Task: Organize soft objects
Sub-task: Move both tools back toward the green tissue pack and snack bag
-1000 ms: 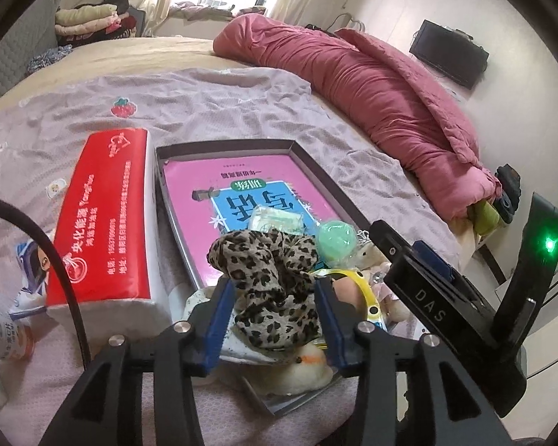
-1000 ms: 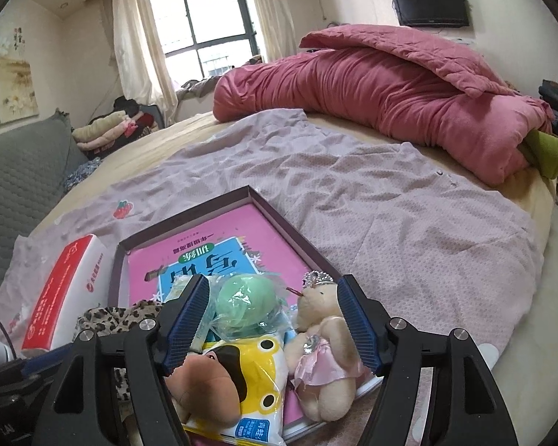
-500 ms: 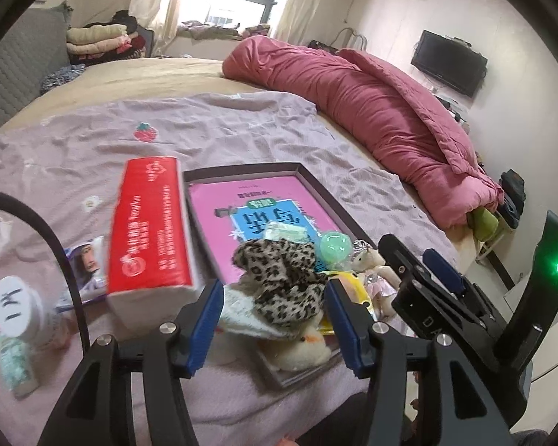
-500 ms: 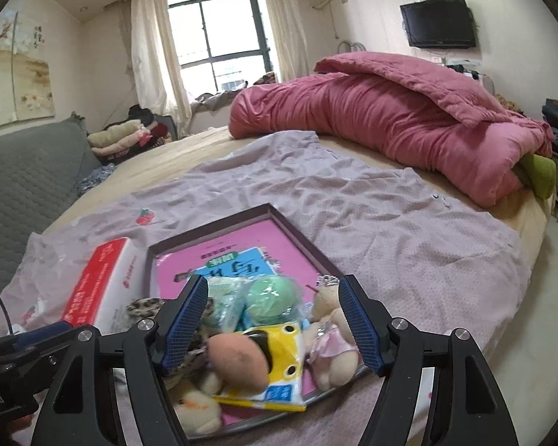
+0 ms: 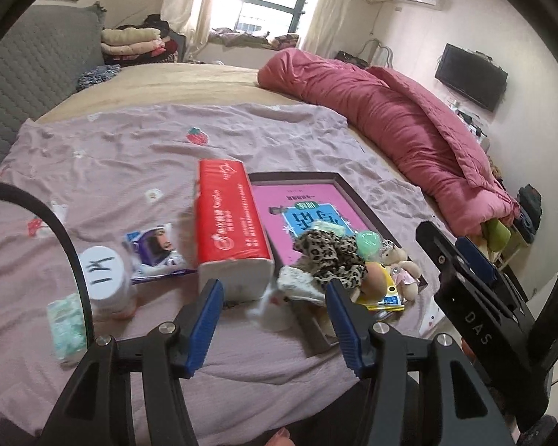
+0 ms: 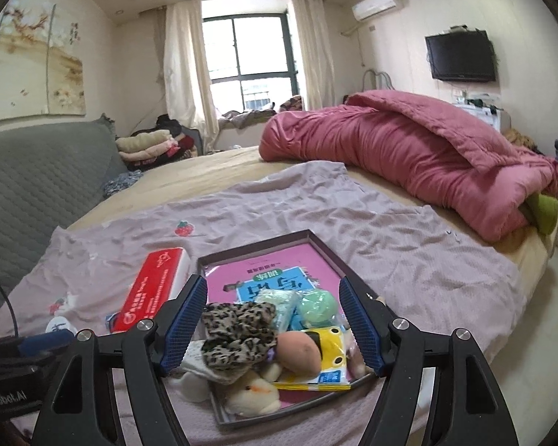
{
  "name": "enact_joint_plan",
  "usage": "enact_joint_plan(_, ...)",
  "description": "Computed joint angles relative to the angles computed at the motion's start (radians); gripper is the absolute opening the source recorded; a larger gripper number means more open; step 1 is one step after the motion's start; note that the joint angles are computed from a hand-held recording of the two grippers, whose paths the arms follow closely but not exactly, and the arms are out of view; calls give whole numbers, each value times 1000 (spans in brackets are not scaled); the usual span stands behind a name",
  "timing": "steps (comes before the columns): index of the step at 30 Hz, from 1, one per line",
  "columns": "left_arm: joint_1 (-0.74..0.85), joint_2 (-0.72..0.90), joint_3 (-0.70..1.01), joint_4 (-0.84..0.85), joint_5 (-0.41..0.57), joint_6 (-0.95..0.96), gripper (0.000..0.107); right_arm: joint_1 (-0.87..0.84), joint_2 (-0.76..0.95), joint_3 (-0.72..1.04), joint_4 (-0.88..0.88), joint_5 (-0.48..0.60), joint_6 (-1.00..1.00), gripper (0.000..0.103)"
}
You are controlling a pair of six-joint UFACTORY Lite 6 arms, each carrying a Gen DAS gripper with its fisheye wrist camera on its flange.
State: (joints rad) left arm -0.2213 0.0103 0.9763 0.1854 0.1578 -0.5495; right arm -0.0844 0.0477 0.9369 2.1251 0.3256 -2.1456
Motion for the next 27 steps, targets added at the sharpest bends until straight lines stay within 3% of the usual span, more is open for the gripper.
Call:
enact_joint_plan(8, 81, -169, -131, -153, 27, 175, 57, 47, -87, -56, -46, -28, 33, 75)
enact_joint_plan(11, 137, -246, -185, -279, 58, 318, 57, 67, -121, -67, -99, -35, 85, 75)
enact_joint_plan(14, 203, -325, -237, -287, 106, 362, 57, 89, -157, -80, -164, -44, 147, 75)
enact_joint_plan(21, 465, -429, -379, -554, 173, 695, 57, 174, -230, -119, -244, -82, 221, 75)
enact_joint_plan(24, 581, -417, -405, -732, 224, 897, 57, 222, -241, -118, -335, -106, 307, 75)
enact_joint_plan(27, 643, -417, -432, -797, 251, 982, 57, 270, -257, -126, -429, -111, 393, 75)
